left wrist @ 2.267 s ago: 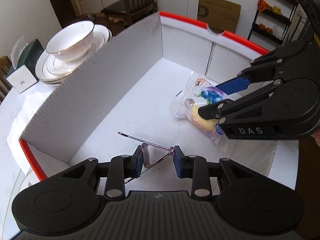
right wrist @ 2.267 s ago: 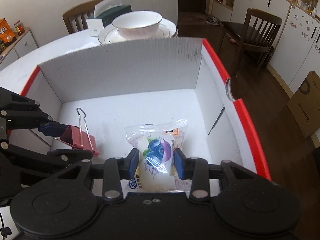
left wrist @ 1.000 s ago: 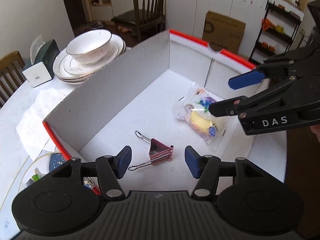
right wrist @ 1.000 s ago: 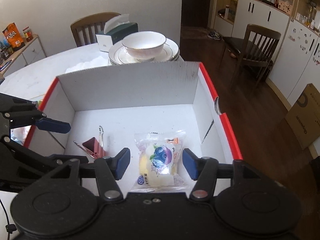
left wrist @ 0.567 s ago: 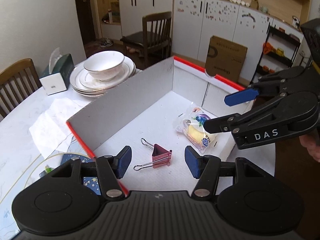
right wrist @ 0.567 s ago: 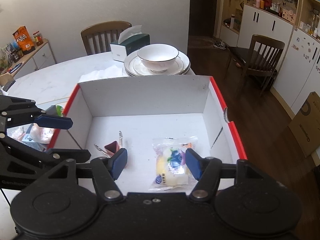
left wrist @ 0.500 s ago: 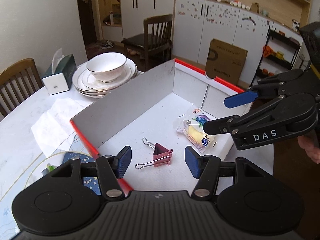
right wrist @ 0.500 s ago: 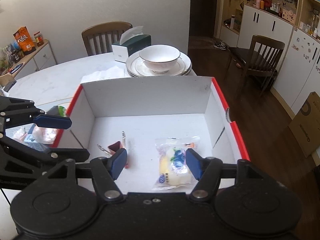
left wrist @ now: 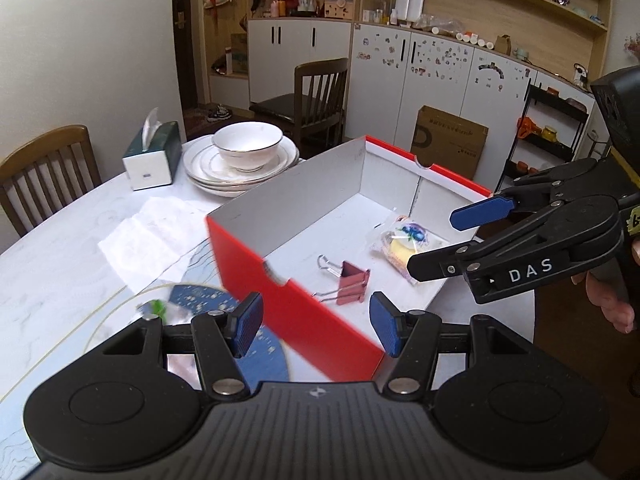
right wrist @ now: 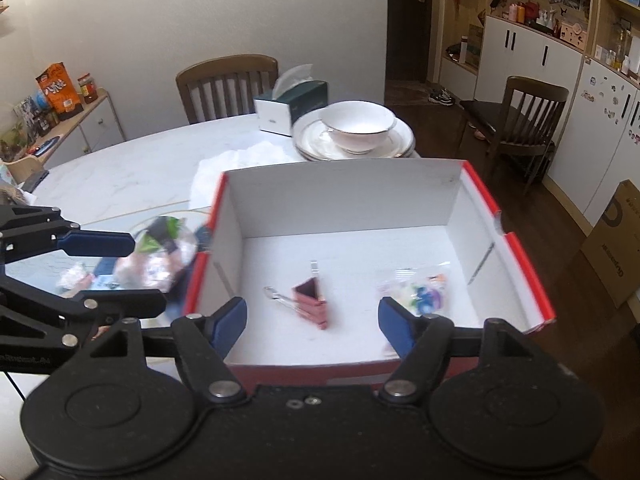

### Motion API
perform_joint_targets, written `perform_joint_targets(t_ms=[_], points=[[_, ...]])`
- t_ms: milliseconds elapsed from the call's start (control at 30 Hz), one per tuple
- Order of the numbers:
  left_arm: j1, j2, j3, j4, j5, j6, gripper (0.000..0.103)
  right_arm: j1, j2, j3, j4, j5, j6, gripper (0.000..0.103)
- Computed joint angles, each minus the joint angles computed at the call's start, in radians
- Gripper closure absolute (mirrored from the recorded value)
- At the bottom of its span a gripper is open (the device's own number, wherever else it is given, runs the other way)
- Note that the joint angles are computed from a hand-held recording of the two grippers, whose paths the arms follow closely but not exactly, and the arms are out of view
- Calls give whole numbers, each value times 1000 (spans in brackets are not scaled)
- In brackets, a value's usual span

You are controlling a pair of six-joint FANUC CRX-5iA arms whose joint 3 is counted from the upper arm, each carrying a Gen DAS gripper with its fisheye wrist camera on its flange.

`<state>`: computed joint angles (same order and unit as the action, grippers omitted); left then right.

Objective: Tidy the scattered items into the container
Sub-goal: 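Withdraw both open tools from the box back to the item pile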

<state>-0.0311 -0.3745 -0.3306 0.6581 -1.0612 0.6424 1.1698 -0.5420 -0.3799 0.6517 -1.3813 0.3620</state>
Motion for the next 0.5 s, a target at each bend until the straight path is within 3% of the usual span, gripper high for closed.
perform_joint_targets(t_ms=[500], points=[[364, -146, -149, 117, -170, -275, 25, 128, 128, 47, 57, 52, -155, 10]])
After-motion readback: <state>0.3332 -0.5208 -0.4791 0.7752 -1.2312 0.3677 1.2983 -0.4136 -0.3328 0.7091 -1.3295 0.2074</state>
